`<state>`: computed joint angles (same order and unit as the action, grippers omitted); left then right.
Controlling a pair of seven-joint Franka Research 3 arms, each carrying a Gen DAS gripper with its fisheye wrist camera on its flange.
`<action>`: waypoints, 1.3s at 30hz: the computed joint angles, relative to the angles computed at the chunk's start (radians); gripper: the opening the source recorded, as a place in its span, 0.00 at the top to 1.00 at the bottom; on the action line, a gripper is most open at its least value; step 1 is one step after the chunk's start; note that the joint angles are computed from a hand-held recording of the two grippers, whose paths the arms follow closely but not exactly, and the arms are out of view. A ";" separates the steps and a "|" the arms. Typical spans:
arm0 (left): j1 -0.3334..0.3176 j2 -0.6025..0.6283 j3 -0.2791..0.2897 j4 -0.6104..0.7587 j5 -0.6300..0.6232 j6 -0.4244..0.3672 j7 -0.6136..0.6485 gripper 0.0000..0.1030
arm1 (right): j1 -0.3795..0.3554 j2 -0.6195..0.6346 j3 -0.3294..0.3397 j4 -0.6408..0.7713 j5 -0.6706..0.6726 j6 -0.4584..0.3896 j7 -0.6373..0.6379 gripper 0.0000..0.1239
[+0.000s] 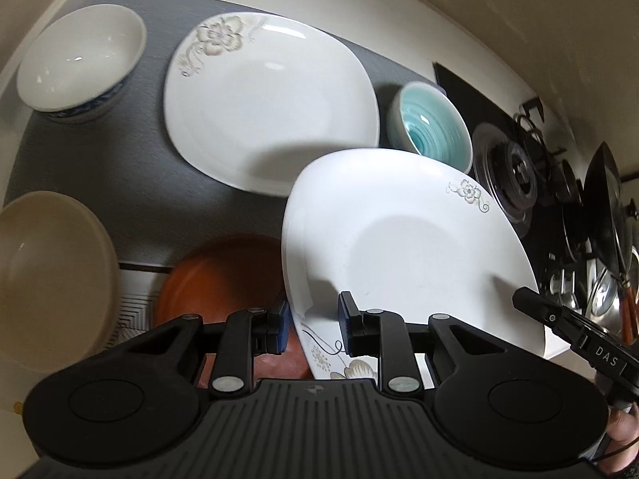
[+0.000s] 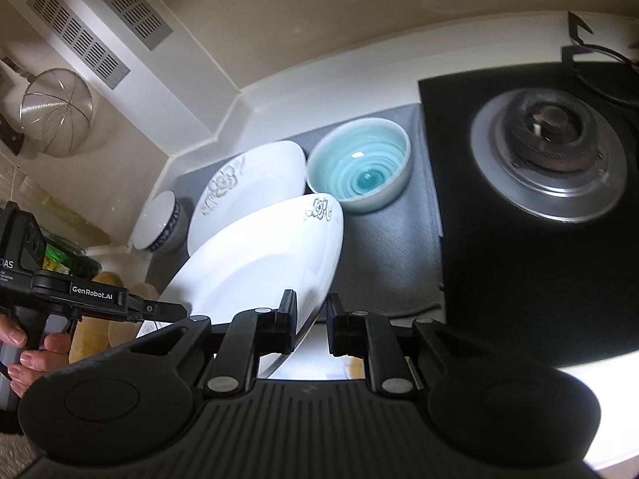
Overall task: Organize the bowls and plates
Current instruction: 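Carry the plate and lower it onto the white plate on the mat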
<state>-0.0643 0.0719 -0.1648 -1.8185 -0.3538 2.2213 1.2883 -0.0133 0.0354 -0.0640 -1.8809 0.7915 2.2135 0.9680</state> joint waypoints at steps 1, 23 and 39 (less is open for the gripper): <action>0.004 0.000 0.003 0.002 -0.005 -0.003 0.002 0.74 | 0.004 0.003 0.004 0.005 0.004 0.007 0.004 0.87; 0.088 0.055 0.037 0.061 0.043 -0.039 0.056 0.74 | 0.093 0.108 0.077 0.067 -0.031 0.146 0.100 0.87; 0.124 0.192 0.017 0.226 0.084 -0.120 0.092 0.74 | 0.107 0.204 0.101 0.140 -0.081 0.211 0.203 0.87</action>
<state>0.0602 0.2638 -0.1474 -1.5930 -0.2694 2.1016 1.3798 0.0936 0.2391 0.0373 -1.7407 0.7103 2.4247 1.1707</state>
